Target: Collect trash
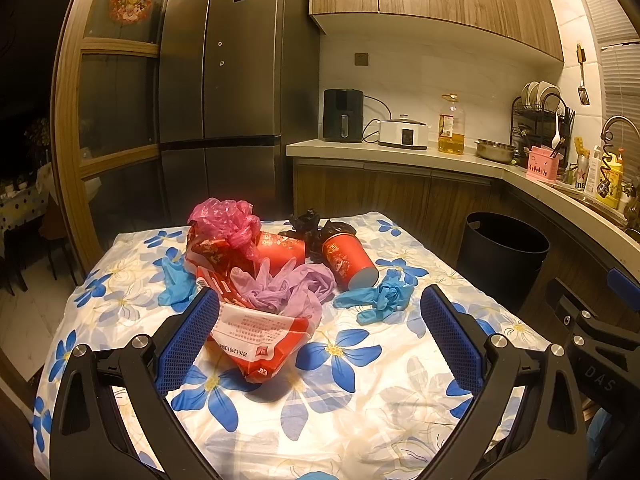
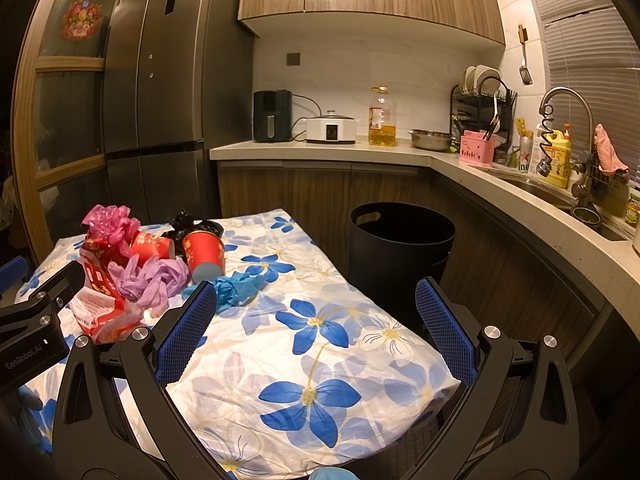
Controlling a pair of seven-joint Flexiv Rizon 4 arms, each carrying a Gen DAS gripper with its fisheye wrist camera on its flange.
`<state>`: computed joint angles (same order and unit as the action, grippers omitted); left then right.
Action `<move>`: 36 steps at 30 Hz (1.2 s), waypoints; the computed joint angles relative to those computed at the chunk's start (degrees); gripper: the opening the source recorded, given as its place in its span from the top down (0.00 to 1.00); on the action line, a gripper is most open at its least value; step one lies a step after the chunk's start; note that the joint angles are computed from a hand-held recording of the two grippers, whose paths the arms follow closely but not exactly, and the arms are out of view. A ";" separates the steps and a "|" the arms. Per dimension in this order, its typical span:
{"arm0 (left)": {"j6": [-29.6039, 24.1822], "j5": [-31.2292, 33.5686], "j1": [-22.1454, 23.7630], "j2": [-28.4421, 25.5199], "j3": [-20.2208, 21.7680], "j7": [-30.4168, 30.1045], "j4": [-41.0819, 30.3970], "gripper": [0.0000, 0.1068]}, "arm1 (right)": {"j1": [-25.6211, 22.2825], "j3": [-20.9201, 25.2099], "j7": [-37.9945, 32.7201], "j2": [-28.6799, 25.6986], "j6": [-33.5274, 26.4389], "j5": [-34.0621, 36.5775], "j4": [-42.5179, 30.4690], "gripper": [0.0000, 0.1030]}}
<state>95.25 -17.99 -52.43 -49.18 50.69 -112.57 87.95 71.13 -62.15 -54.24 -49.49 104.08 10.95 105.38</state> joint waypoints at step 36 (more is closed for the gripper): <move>-0.22 2.71 1.55 0.73 -2.00 -1.40 -0.96 0.09 | -0.40 0.59 -0.05 -0.32 0.22 0.45 -0.12 0.05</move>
